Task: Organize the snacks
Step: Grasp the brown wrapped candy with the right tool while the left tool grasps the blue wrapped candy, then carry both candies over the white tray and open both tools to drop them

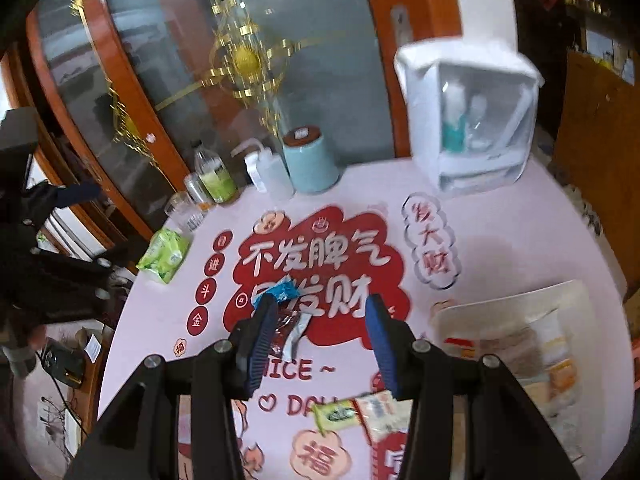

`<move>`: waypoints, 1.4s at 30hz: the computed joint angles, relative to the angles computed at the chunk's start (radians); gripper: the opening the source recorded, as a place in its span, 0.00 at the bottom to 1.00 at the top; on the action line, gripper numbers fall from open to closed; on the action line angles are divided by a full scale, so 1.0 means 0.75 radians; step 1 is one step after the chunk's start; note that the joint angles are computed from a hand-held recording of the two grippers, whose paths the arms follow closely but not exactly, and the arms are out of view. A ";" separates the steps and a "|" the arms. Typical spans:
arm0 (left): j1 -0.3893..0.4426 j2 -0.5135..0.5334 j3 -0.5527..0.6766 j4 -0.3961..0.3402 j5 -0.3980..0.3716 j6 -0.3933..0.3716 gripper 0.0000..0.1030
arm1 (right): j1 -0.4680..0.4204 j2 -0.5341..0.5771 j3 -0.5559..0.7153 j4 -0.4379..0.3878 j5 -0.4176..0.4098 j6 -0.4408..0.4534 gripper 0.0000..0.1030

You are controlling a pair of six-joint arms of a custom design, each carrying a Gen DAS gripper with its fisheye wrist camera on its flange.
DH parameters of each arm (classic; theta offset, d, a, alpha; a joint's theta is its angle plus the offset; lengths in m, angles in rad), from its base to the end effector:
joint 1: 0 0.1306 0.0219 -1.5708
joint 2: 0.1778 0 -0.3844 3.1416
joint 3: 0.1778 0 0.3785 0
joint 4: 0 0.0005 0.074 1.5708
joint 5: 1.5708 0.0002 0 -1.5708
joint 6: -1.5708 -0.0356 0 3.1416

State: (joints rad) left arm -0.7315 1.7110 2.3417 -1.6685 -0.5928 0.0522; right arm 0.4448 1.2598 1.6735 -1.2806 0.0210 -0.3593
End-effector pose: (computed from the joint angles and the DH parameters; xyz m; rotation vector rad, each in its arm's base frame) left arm 0.3852 -0.3197 0.6297 0.6112 2.3305 0.4273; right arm 0.3510 0.1659 0.5801 -0.0959 2.4639 0.3305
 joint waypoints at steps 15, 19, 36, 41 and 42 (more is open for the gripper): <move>0.216 0.156 -0.488 0.355 0.480 -0.168 0.91 | 0.070 0.238 -0.221 0.133 -0.127 -0.282 0.45; 0.222 0.211 -0.500 0.388 0.501 -0.185 0.91 | 0.107 0.282 -0.243 0.162 -0.141 -0.308 0.45; 0.322 0.267 -0.531 0.418 0.756 -0.168 0.60 | 0.231 0.449 -0.157 0.165 0.129 -0.255 0.34; 0.349 0.202 -0.622 0.471 0.823 -0.114 0.28 | 0.195 0.370 -0.232 0.156 0.069 -0.272 0.27; 0.349 0.180 -0.654 0.488 0.816 -0.114 0.28 | 0.188 0.356 -0.244 0.158 0.062 -0.277 0.26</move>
